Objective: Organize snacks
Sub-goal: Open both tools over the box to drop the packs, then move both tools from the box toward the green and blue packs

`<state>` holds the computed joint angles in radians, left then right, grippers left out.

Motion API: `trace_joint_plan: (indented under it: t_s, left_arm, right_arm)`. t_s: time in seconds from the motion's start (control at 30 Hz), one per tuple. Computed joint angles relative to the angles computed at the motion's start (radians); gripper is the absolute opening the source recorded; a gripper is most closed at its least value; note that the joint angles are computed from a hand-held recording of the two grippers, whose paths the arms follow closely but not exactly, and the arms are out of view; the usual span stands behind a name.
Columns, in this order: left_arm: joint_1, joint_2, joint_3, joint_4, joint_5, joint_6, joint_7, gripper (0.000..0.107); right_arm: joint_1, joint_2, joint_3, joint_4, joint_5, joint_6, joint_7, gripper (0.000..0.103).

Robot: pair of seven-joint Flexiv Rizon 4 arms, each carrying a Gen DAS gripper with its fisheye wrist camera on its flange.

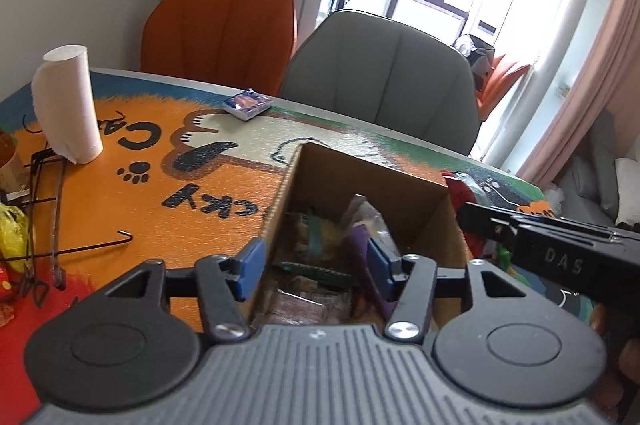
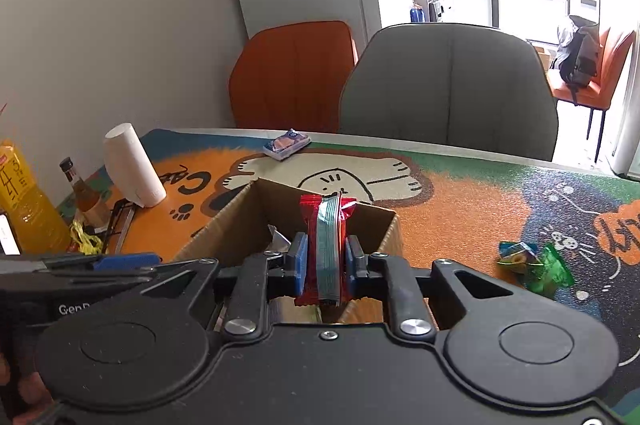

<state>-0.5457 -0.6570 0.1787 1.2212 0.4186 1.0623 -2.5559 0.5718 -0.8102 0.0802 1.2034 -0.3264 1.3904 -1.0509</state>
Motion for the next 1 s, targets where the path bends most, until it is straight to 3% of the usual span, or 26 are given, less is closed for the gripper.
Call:
trace_joint_plan:
  t_s: [0.17, 0.4, 0.73, 1.0]
  left_arm:
    - [0.0, 0.003, 0.007, 0.003, 0.007, -0.009, -0.014, 0.075]
    - [-0.001, -0.013, -0.001, -0.029, 0.006, -0.024, -0.002, 0.086]
    - [-0.02, -0.08, -0.016, -0.147, -0.007, -0.065, 0.043, 0.092]
    - [-0.042, -0.149, -0.02, -0.264, -0.026, -0.104, 0.091, 0.096]
  right_arm:
    - [-0.001, -0.006, 0.002, -0.01, 0.005, -0.011, 0.005, 0.028]
    - [-0.002, 0.028, -0.032, 0.045, 0.004, 0.014, 0.042, 0.034]
    - [-0.005, 0.095, -0.127, 0.173, -0.035, 0.076, 0.155, 0.045]
    - [-0.034, 0.128, -0.145, 0.247, -0.058, 0.12, 0.2, 0.065]
